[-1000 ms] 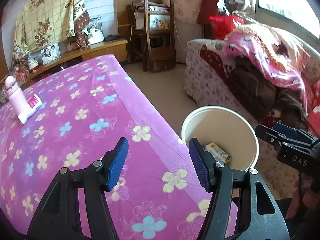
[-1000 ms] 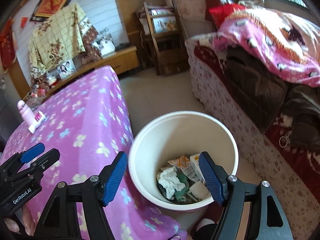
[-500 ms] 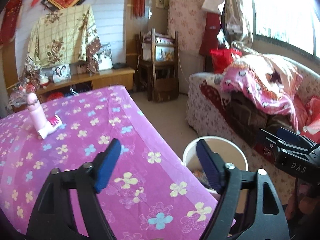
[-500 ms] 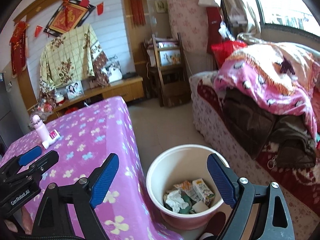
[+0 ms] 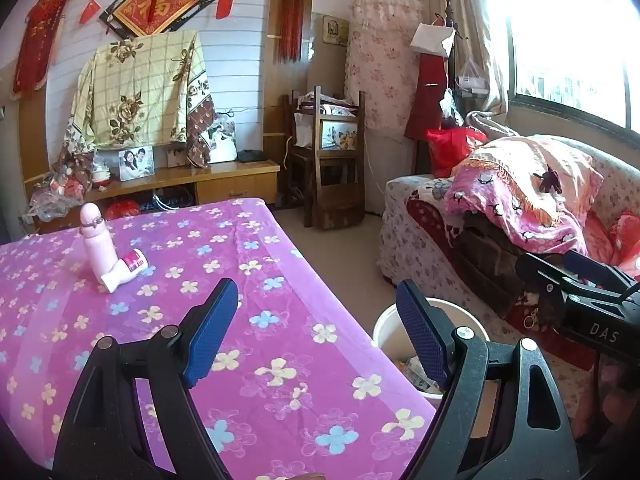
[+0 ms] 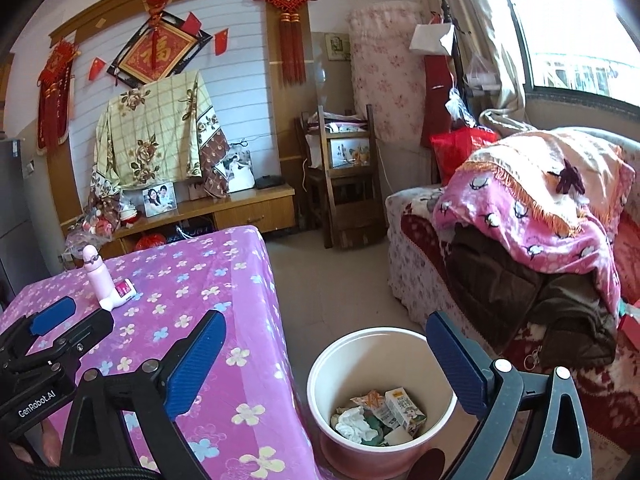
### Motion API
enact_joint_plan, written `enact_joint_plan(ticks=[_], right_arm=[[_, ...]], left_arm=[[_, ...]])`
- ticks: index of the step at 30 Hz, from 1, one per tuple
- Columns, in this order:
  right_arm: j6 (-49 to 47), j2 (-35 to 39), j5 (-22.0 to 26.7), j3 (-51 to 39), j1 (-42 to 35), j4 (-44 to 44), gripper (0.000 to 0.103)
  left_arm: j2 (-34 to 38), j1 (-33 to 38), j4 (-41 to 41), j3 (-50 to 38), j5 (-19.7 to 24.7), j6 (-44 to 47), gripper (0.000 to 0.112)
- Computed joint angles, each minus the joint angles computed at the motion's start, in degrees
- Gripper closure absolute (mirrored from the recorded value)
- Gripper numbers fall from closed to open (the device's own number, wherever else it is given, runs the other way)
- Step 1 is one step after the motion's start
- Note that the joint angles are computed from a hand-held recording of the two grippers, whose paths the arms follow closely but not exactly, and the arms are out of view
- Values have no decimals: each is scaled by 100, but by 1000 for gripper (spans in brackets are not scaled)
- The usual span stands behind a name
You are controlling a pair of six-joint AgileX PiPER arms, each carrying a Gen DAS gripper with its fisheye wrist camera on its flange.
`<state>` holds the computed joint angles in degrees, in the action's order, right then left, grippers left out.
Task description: Collect trash
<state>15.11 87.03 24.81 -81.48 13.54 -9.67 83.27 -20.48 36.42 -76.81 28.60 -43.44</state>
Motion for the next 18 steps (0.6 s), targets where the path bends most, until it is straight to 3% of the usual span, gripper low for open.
enact_joint_plan(ticks=[18], right_arm=[[-35, -134, 0, 54, 123, 54, 3]], left_arm=[[-128, 53, -38, 68, 11, -22, 31]])
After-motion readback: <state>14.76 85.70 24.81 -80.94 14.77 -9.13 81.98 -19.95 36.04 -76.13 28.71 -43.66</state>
